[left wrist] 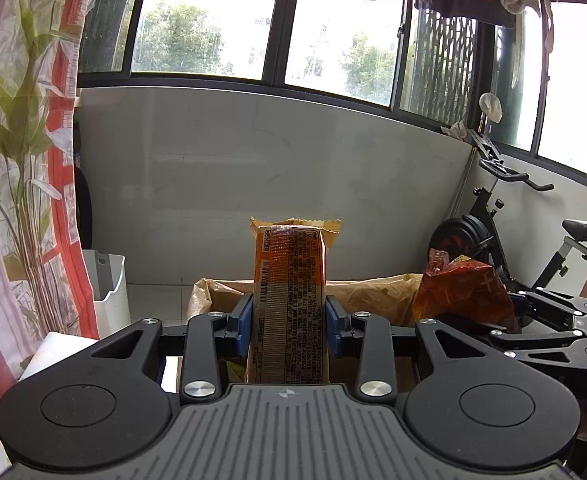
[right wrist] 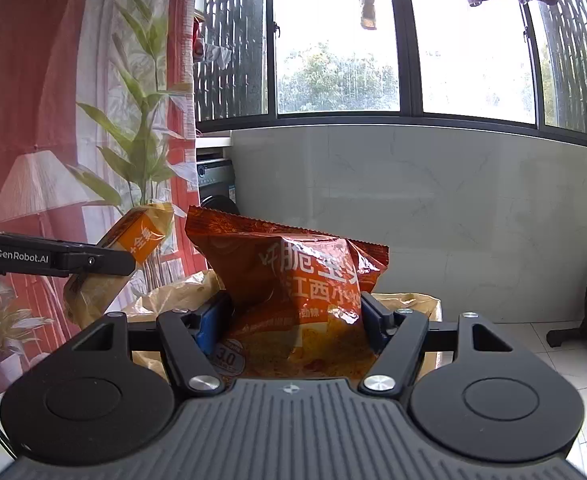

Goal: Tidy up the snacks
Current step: 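Carry both snacks over the box and release them inside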

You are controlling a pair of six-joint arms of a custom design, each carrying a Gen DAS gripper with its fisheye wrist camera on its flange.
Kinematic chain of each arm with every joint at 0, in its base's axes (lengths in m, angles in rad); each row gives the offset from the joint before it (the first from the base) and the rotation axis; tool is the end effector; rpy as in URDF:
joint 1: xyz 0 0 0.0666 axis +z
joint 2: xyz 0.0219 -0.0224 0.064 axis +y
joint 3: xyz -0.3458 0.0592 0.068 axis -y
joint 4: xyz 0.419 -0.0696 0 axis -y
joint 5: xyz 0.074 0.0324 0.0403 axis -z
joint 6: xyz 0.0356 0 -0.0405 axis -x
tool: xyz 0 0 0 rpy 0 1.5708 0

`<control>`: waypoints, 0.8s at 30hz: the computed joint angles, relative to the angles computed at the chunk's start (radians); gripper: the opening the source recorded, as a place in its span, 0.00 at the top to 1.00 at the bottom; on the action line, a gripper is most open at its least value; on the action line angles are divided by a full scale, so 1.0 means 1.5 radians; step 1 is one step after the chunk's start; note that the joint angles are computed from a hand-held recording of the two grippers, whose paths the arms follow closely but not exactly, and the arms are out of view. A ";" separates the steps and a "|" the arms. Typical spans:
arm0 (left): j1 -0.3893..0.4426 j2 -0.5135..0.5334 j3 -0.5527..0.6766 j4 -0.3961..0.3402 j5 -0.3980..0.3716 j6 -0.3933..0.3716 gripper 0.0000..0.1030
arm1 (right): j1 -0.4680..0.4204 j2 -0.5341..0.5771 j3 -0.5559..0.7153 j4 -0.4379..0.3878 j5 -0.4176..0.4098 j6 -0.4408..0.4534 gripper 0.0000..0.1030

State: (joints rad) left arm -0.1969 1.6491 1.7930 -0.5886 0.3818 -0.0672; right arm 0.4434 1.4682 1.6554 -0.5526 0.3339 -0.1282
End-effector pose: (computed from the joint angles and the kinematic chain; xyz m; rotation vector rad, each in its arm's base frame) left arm 0.6131 -0.1362 0.4839 0.5044 1.9475 -0.4668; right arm 0.5167 0.2320 0.5209 -0.0807 1.9139 0.0615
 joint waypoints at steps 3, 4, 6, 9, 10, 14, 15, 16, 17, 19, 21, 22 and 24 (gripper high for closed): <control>-0.016 0.061 0.067 -0.038 -0.016 0.013 0.63 | -0.011 0.049 0.046 -0.038 0.007 -0.007 0.33; -0.020 0.075 0.081 -0.045 -0.020 0.015 0.63 | -0.014 0.060 0.057 -0.053 0.004 -0.016 0.32; -0.026 0.101 0.104 -0.058 -0.031 0.009 0.63 | -0.019 0.073 0.066 -0.072 -0.002 -0.029 0.32; -0.031 0.125 0.121 -0.063 -0.037 -0.004 0.61 | -0.023 0.090 0.083 -0.106 -0.006 -0.050 0.30; -0.032 0.128 0.123 -0.064 -0.036 -0.006 0.53 | -0.024 0.095 0.088 -0.117 -0.007 -0.055 0.30; -0.027 0.122 0.106 -0.040 -0.034 -0.008 0.32 | -0.026 0.099 0.098 -0.147 -0.013 -0.071 0.23; -0.027 0.121 0.105 -0.041 -0.035 -0.012 0.32 | -0.025 0.098 0.097 -0.147 -0.008 -0.071 0.20; -0.021 0.117 0.101 -0.045 -0.032 -0.018 0.32 | -0.023 0.093 0.092 -0.144 -0.003 -0.071 0.20; -0.018 0.105 0.089 -0.046 -0.032 -0.021 0.32 | -0.022 0.086 0.084 -0.140 -0.001 -0.071 0.18; -0.014 0.092 0.077 -0.048 -0.031 -0.028 0.32 | -0.021 0.073 0.071 -0.135 0.001 -0.077 0.18; -0.008 0.073 0.060 -0.051 -0.029 -0.041 0.32 | -0.017 0.057 0.056 -0.126 -0.002 -0.087 0.18; -0.005 0.056 0.046 -0.053 -0.028 -0.047 0.32 | -0.015 0.047 0.047 -0.119 -0.005 -0.091 0.18; 0.004 0.035 0.028 -0.054 -0.018 -0.056 0.32 | -0.008 0.030 0.032 -0.113 -0.005 -0.097 0.18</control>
State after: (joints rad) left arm -0.1907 1.7017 1.8348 -0.6689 0.3541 -0.1519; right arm 0.4312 1.5138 1.7032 -0.7215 0.3271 -0.2734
